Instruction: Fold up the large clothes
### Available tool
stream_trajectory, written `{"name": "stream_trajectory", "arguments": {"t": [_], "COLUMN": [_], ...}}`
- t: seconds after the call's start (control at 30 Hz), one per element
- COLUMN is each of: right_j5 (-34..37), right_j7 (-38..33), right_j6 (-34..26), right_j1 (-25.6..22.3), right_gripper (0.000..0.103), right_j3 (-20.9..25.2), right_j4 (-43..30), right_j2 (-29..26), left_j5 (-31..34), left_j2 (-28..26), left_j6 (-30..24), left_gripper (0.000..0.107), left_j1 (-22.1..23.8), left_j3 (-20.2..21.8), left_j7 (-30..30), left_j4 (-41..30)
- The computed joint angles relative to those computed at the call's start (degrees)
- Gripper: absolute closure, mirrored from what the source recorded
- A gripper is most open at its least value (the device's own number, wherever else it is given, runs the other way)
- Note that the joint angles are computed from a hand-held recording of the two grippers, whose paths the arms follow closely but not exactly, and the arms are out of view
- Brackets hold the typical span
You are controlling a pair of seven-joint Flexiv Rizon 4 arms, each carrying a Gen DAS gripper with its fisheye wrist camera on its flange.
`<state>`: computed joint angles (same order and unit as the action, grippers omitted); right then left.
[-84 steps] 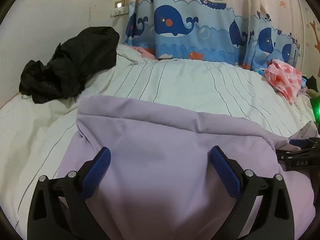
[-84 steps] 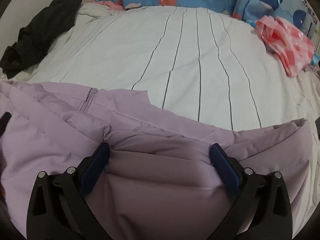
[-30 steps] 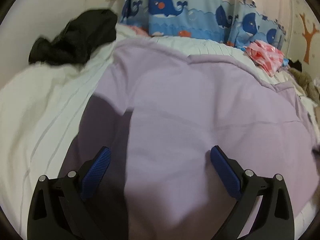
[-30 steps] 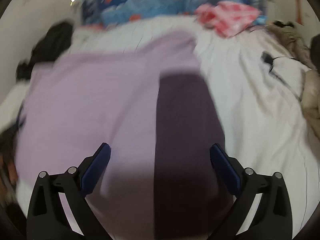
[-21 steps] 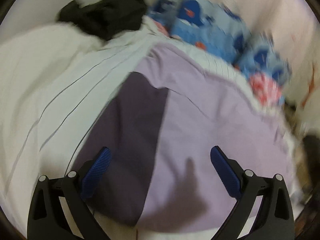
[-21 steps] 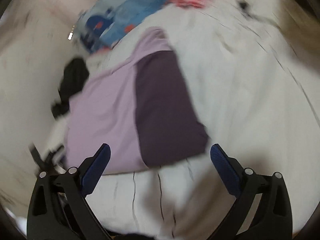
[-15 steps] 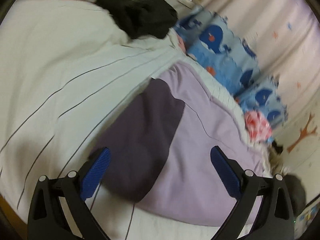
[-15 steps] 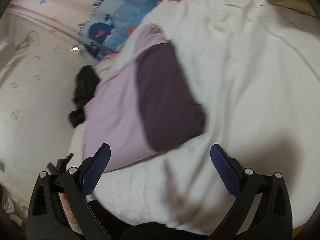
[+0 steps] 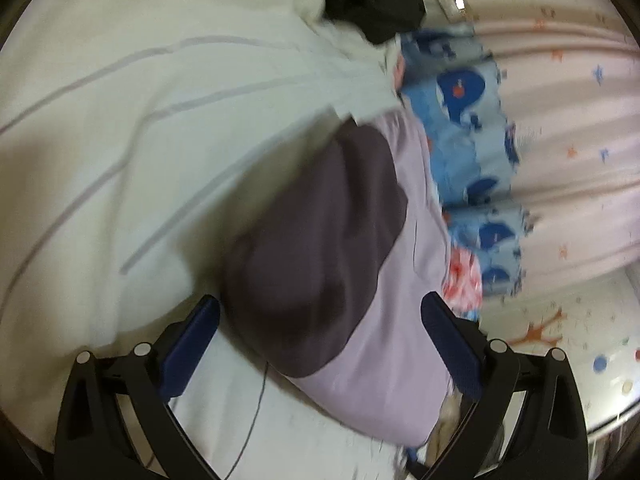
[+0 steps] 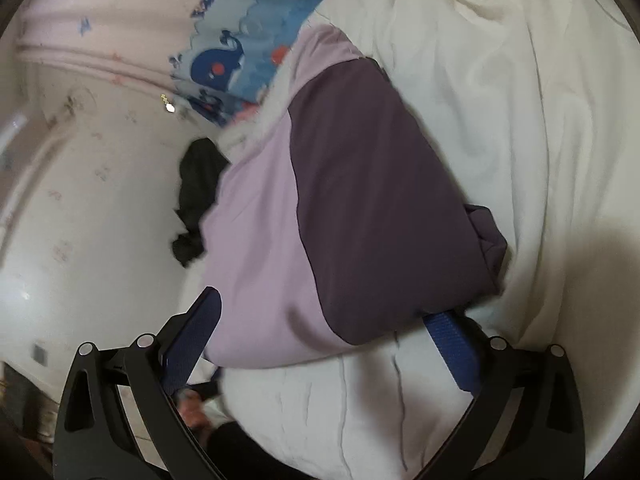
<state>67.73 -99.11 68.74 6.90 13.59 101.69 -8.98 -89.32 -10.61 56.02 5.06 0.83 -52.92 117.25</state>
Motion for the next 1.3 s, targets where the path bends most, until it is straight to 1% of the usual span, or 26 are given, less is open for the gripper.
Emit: {"name": "stream_trajectory", "arguments": {"t": [0.07,0.13,0.17,0.2,0.27,0.3,0.33,0.37,0.4,0.43,0.47,0.5,0.6,0.63,0.67,0.7,0.73,0.77,0.87,0.9,0.93,1.0,1.03,1.1,1.17,1.3], "right_j5": [-5.5,-10.5,-11.3,-11.8,-8.5,-3.0,0.1,-0.3,-4.5,-9.6,-11.1,-8.8,0.3,2.7,3.0,-0.3,-5.4,-6.9,-2.9,-2.6,-3.8,-9.1,-8.7,-8.6,-11.8,-10.7], "right_j7": [3.1,5.4,6.3,7.8,6.7,1.5,-2.2,-2.8,0.1,4.8,6.2,4.1,-2.4,-5.6,-7.8,-6.6,-1.7,0.7,-1.5,-0.7,0.7,5.1,4.9,4.6,6.9,5.6], "right_j6": [-1.9,-2.3,-1.6,-0.9,-0.7,0.1,-0.2,-0.4,-1.5,-2.9,-3.6,-3.6,-3.4,-3.4,-3.2,-2.9,-3.3,-4.6,-3.3,-2.7,-1.7,-0.9,-0.5,0.7,2.4,2.7], "right_j1": [0.9,1.5,1.5,1.4,0.0,-2.3,-3.3,-3.4,-1.9,-0.7,-0.7,-1.8,-5.1,-5.1,-5.4,-4.1,-2.3,-2.1,-4.7,-4.8,-4.1,-2.7,-3.1,-3.4,-2.0,-3.0], "right_gripper": [0.007,0.007,0.007,0.007,0.006,0.006,0.006,0.006,0.006,0.009,0.009,0.009,0.007,0.006,0.006,0.006,0.007,0.007,0.007,0.009,0.021,0.039,0.052,0.057,0.059,0.064], "right_j3": [-0.6,-0.7,-0.6,-0.7,0.1,2.1,2.7,2.9,1.5,0.4,0.1,0.7,2.6,2.4,2.9,2.3,0.8,0.1,2.2,2.3,2.2,1.5,2.1,3.0,2.7,3.9], "right_j4": [-0.1,-0.1,-0.4,-1.0,-2.7,-4.1,-4.2,-4.1,-3.5,-2.7,-2.5,-3.2,-6.0,-6.9,-7.3,-7.4,-7.0,-7.3,-8.3,-8.3,-8.3,-7.2,-7.1,-6.9,-6.3,-6.3], "right_j2": [-1.2,-2.1,-2.4,-3.0,-3.9,-3.7,-3.2,-2.9,-3.2,-3.8,-4.4,-4.9,-5.6,-5.5,-5.4,-5.8,-6.9,-8.0,-9.0,-9.1,-9.3,-9.0,-8.9,-8.2,-7.5,-5.1], "left_j5": [6.2,5.9,5.3,1.8,-2.2,-1.3,2.3,9.7,14.4,16.0,15.6,14.6,0.5,-1.9,-0.9,3.9,11.1,14.6,17.5,18.2,17.3,17.7,18.1,18.1,17.9,17.3], "left_j2": [-0.6,-0.2,0.3,1.0,1.2,0.7,0.0,-2.2,-3.7,-4.1,-4.0,-3.7,-2.3,-2.3,-3.0,-4.1,-5.7,-6.1,-6.0,-5.9,-5.9,-5.9,-5.6,-5.3,-4.6,-3.5], "left_j6": [-0.7,0.5,1.2,1.5,0.6,0.1,-0.4,-3.9,-6.4,-5.6,-3.7,-3.1,-3.1,-3.8,-4.0,-3.7,-4.0,-3.8,-0.6,-0.7,-0.9,-0.8,-0.3,0.1,1.0,-0.7], "left_gripper": [0.011,0.011,0.011,0.011,0.011,0.011,0.011,0.011,0.011,0.011,0.011,0.011,0.011,0.011,0.011,0.011,0.011,0.011,0.011,0.011,0.011,0.015,0.023,0.034,0.048,0.059], "left_j1": [0.0,-0.3,-0.6,-1.0,-1.3,-1.3,-0.2,0.5,1.2,1.6,1.3,1.2,1.1,1.0,0.9,0.8,0.2,0.9,0.3,0.6,0.9,1.2,1.1,1.3,1.1,1.4], "left_j3": [0.5,-0.4,-0.7,-1.1,-1.1,-0.8,-1.1,0.4,0.9,0.1,-0.7,-1.5,-3.2,-2.9,-2.5,-1.8,-0.7,-1.5,-2.6,-2.7,-3.1,-3.1,-3.1,-3.2,-3.3,-3.1], "left_j7": [-3.4,-0.8,1.1,4.6,8.1,7.1,3.8,-3.4,-7.8,-8.4,-6.3,-4.5,5.1,6.2,4.8,1.1,-3.8,-5.2,-4.6,-4.8,-4.3,-4.4,-4.0,-2.7,-1.3,-1.2], "left_j4": [-0.6,-0.8,-0.7,-0.4,-0.4,-0.6,-0.9,-2.3,-3.8,-4.3,-4.4,-4.4,-3.3,-3.2,-3.5,-4.2,-5.6,-6.3,-6.9,-6.9,-6.9,-6.9,-6.6,-6.6,-6.3,-6.7]}}
